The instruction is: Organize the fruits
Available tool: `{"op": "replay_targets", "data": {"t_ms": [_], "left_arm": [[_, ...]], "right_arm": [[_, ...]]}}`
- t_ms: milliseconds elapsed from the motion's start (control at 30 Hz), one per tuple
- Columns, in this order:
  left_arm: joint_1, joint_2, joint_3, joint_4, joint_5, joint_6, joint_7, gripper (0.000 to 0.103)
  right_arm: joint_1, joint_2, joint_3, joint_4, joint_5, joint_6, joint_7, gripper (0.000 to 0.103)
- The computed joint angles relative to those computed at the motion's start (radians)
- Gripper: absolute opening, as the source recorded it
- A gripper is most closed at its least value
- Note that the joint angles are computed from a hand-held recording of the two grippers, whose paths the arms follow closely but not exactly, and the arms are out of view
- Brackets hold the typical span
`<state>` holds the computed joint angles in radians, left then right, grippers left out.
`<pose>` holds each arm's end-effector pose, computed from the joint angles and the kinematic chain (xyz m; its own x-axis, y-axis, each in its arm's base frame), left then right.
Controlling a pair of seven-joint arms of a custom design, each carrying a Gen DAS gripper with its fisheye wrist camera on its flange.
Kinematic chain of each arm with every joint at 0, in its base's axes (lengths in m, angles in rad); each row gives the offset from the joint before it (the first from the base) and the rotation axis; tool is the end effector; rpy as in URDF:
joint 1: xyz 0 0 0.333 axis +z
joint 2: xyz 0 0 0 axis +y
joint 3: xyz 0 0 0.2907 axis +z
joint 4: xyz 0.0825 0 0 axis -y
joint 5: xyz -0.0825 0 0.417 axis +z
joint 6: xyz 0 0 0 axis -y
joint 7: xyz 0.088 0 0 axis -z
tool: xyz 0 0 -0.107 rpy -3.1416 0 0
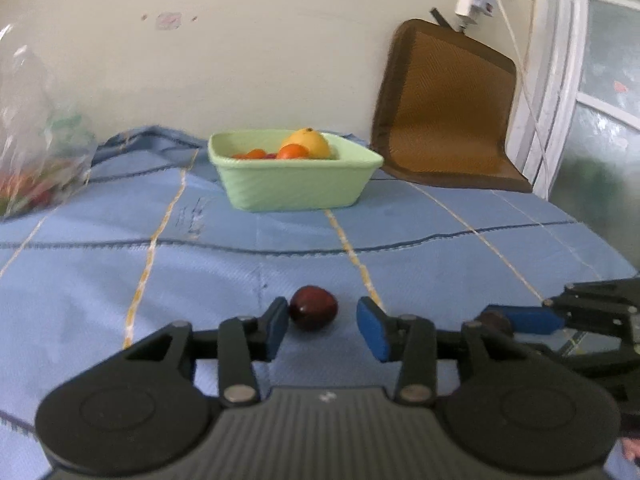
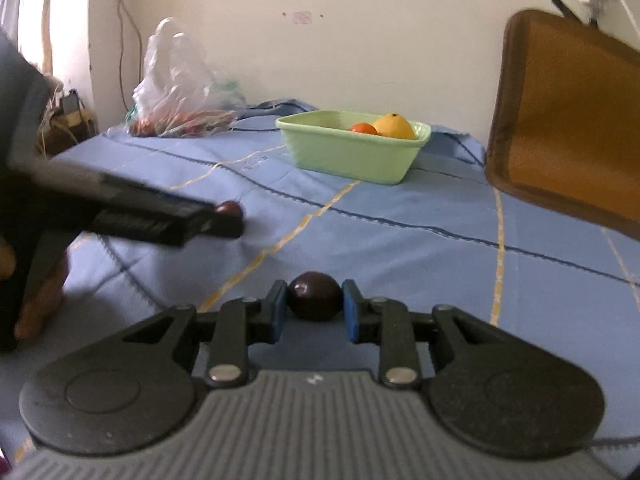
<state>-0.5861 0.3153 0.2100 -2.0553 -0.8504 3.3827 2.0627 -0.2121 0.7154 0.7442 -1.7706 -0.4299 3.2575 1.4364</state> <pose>0.6135 -0.1599 0.3432 -0.0414 -0.9929 0.1118 -0.5757 -0.0678 -0.8149 0.6404 0.3228 0.3231 0.6914 -0.7221 -0.0220 -0.3954 -0.3528 -0.8481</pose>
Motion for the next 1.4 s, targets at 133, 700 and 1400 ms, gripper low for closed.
{"op": "replay_targets", "data": {"t_ms": [133,700,1400], "left_arm": [[-0.090,0.014,0.080,0.008,-0.041,0.003,0.048,0.042],[-0.016,-0.016,0.031,-0.037,0.095,-0.003,-0.112,0.029],[0.488,0.165,-0.333,0.315,0.550,-0.062,-0.412,0.029]], "right_arm": [[0.002,0.001,-0.003,0.007,0.003,-0.004,0.001,0.034],[-0.072,-0.003,0.045,-0.057,-0.084,0.039,0.032,0.032],[0.207,0.420,0.041,0.664,-0.134,-0.030,-0.012,0.032]]}}
